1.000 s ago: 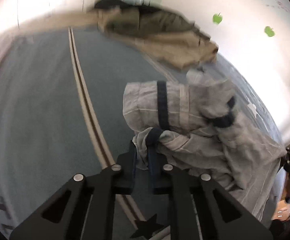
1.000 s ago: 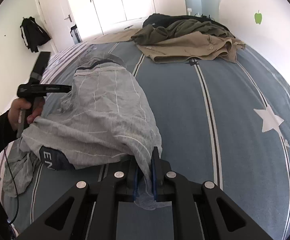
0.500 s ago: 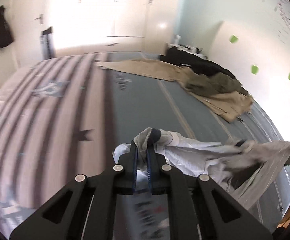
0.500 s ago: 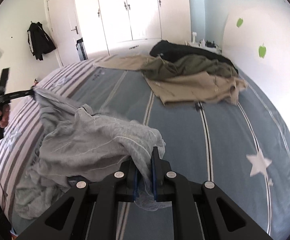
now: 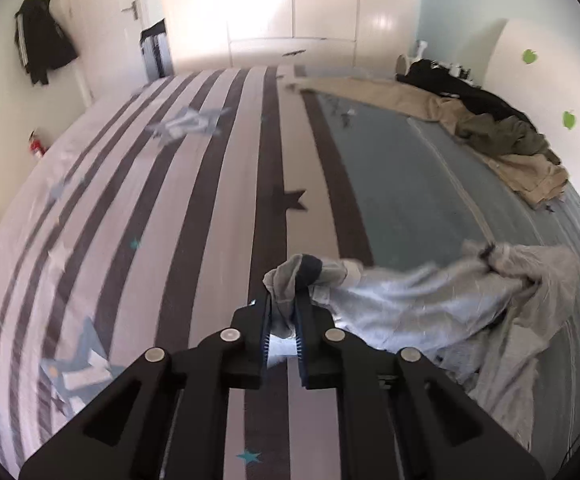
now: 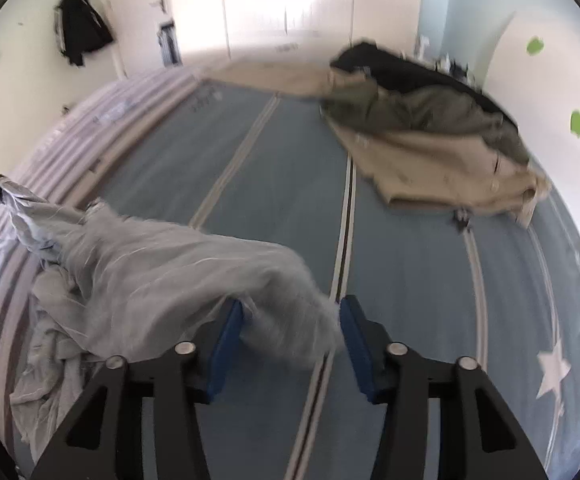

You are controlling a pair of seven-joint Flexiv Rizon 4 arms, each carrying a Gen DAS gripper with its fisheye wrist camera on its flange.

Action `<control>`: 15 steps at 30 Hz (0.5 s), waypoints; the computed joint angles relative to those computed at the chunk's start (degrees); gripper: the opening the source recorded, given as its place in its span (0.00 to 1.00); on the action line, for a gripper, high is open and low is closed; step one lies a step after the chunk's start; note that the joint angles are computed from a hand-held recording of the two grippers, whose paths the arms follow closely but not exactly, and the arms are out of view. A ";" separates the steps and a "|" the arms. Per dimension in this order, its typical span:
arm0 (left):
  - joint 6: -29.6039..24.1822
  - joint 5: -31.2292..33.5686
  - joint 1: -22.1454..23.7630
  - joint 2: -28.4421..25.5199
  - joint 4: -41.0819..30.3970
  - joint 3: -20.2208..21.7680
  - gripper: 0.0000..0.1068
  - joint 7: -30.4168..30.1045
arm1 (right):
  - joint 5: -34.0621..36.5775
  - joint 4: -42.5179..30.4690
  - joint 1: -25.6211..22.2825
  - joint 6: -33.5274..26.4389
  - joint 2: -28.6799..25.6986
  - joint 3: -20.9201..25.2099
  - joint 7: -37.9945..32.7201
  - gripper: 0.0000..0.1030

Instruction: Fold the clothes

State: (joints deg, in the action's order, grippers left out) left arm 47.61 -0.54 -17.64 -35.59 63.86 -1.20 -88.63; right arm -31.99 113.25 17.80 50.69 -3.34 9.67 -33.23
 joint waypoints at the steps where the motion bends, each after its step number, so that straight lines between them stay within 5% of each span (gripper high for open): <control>1: -0.15 0.23 -0.35 -0.26 0.02 0.51 0.33 -1.39 | -0.22 0.34 0.14 -0.37 0.22 0.16 0.81 0.64; 3: 0.54 -1.93 0.54 0.59 2.33 -0.57 0.52 -2.71 | -0.60 1.72 0.11 -0.38 1.72 0.55 2.34 0.82; 5: 3.49 -6.86 2.80 2.72 7.56 -4.23 0.64 -0.14 | -0.94 3.04 0.00 -0.45 3.22 1.05 3.83 0.83; 10: 6.90 -16.56 4.19 6.51 17.46 -10.29 0.67 9.59 | 0.71 2.93 1.57 3.36 4.10 3.06 4.11 0.92; 15: 2.57 -19.41 1.01 3.76 16.58 -10.09 0.67 8.62 | -0.99 -4.92 5.62 4.44 -3.85 2.57 5.55 0.93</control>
